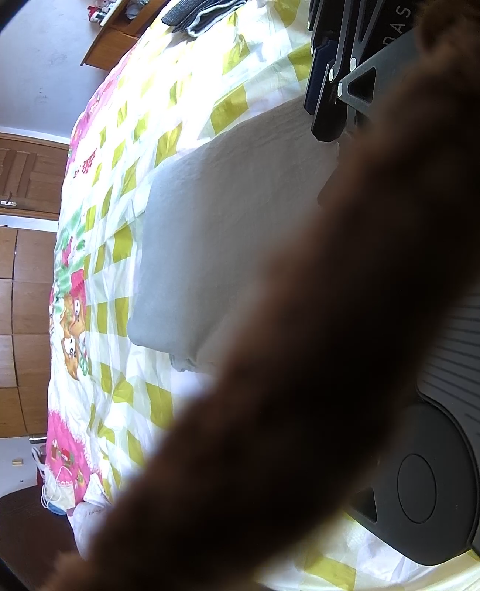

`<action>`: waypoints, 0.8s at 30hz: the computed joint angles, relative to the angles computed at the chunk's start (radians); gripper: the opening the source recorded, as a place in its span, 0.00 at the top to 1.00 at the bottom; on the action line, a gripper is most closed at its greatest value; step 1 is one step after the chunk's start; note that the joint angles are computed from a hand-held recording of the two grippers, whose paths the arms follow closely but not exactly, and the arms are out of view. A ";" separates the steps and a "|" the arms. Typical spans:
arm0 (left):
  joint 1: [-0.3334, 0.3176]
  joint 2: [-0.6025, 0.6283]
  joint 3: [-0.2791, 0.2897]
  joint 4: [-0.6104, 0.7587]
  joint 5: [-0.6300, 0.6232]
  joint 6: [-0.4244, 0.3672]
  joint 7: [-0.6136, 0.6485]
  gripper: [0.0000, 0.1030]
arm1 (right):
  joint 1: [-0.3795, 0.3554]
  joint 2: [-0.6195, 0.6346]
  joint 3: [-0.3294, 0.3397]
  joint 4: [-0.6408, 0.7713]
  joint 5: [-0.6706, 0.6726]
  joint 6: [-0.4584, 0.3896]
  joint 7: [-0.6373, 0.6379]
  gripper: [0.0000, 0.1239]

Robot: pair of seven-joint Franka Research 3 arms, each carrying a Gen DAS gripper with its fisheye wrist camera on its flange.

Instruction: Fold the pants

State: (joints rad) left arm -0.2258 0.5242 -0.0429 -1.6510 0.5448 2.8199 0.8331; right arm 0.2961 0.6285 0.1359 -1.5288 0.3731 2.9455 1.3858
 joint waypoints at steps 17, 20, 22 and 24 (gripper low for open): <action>-0.010 -0.050 0.009 -0.060 0.011 0.033 -0.049 0.00 | 0.026 -0.057 -0.036 -0.066 -0.028 0.019 0.099 0.67; -0.010 -0.062 0.002 -0.069 0.015 0.013 -0.053 0.00 | 0.026 -0.073 -0.035 -0.084 -0.027 0.018 0.106 0.67; -0.009 -0.073 -0.001 -0.083 0.018 0.016 -0.059 0.00 | 0.020 -0.087 -0.028 -0.101 -0.022 0.020 0.102 0.67; -0.006 -0.077 -0.006 -0.087 0.019 0.011 -0.057 0.00 | 0.025 -0.099 -0.034 -0.115 -0.026 0.019 0.107 0.67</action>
State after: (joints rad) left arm -0.2314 0.4472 -0.0491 -1.7380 0.5637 2.8310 0.7764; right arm 0.3208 0.5300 0.1015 -1.6438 0.3474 2.9650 1.4926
